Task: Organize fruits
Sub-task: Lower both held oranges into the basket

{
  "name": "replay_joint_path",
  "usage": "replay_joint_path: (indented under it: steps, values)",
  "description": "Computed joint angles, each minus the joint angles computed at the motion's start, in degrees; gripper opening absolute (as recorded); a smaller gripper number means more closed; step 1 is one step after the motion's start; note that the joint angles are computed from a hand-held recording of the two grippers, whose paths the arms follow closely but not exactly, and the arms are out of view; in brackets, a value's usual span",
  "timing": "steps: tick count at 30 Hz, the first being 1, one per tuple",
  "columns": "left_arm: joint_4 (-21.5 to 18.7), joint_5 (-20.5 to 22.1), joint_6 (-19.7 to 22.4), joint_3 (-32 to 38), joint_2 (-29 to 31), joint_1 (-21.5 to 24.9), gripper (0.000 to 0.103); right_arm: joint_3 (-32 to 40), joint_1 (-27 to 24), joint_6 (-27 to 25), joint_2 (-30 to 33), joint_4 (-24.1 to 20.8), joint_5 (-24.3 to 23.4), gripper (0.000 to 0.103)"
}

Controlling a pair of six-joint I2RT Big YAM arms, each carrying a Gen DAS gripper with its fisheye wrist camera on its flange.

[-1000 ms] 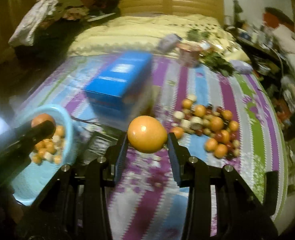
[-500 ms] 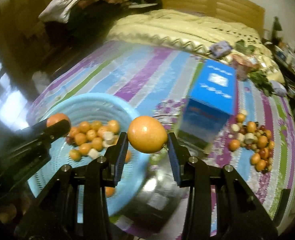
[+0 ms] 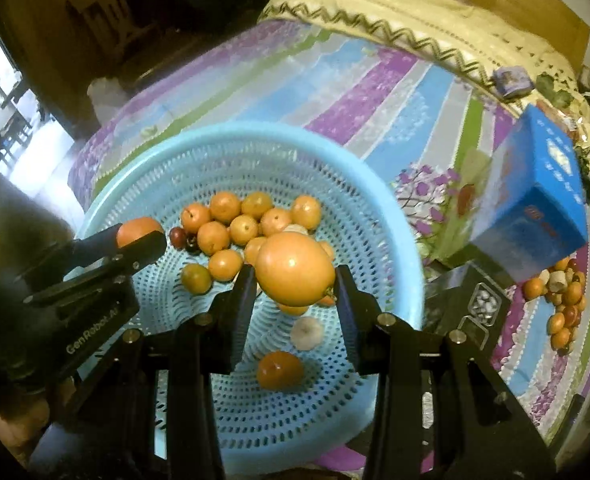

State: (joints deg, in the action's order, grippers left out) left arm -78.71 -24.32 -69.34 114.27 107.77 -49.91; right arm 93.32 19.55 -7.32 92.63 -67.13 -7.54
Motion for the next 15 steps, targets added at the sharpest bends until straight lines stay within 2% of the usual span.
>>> replay_joint_path:
  steps: [15]
  values:
    - [1.69,2.31,0.68,-4.31,-1.54,1.05,0.041,0.54,1.29,0.99,1.86,-0.88,1.78,0.04]
